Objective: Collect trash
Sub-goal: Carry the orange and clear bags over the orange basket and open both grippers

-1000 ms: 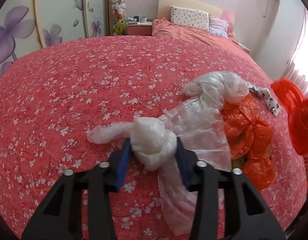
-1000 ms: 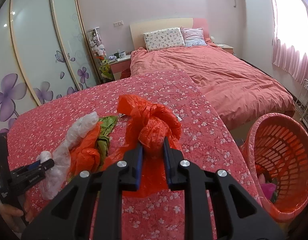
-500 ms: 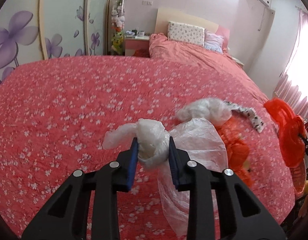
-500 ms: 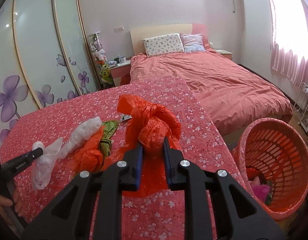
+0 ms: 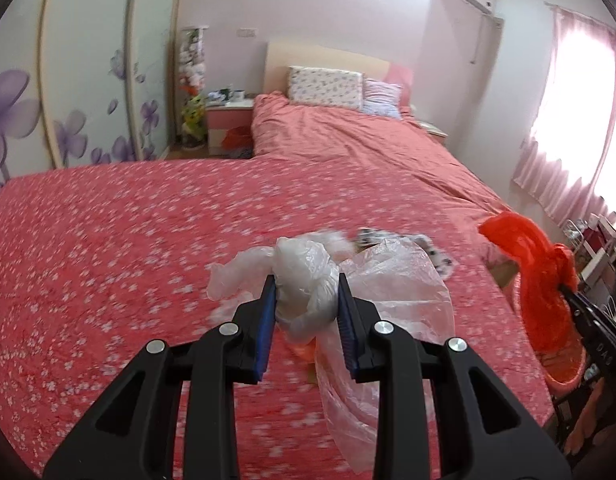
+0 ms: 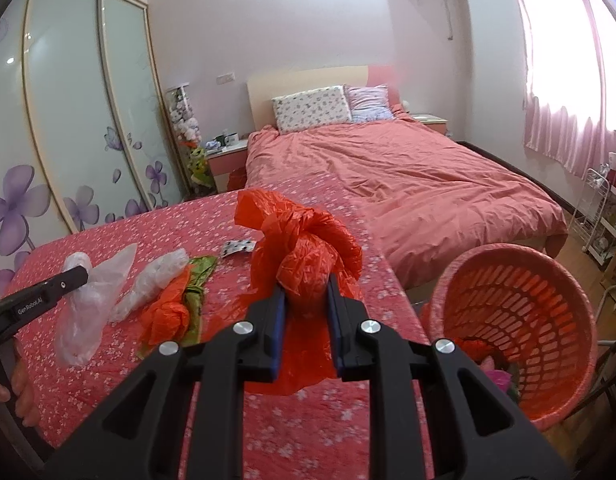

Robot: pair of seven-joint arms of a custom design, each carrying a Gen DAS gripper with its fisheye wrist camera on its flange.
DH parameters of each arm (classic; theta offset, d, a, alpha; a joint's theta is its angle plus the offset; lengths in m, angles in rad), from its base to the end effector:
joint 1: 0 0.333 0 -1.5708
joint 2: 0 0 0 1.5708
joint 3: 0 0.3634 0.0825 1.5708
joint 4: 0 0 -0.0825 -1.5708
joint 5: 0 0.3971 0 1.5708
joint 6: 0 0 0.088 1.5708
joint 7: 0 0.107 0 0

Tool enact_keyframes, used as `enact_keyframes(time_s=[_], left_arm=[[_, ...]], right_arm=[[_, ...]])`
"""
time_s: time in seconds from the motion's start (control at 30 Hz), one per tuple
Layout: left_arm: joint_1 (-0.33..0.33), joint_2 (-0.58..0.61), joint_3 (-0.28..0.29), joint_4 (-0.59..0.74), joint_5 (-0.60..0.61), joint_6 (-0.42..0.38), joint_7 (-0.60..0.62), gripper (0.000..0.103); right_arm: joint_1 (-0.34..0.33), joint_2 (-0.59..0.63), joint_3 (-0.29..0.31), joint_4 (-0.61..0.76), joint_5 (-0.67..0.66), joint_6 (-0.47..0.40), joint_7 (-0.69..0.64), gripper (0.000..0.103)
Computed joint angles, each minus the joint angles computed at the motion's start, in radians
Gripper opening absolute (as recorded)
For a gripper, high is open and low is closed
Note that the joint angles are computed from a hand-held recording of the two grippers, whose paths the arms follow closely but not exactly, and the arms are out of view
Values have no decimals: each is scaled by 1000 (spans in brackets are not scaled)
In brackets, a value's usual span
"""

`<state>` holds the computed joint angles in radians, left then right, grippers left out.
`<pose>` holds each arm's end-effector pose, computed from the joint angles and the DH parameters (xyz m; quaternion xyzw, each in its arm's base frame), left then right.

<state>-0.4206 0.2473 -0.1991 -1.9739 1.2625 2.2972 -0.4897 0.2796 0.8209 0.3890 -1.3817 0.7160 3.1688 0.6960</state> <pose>0.5366 -0.3487 0.4042 -0.7928 0.4229 -0.2645 0.3503 0.7306 0.3681 0.3593 -0.7615 0.4276 -0.1670 0.4576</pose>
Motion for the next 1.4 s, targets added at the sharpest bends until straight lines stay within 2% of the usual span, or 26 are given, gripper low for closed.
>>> enact_keyframes(time_s=[0.3,0.6,1.0,1.4], left_arm=[[-48,123,17,180,30,18,100,29],[-101,248,65,344,12,92,210,29],[-181,433,134,605,-67,184,386,29],[-236,649,187,922,-261,228,631,29]], right_arm=[[-90,-9,81,-78,-44,169,3,20],[-151,-9,76,-115,-133,227,122,20],[-140,14,-37,-95,-172,239,291,20],[-115,42,-135,-56,-157,249,359,21]])
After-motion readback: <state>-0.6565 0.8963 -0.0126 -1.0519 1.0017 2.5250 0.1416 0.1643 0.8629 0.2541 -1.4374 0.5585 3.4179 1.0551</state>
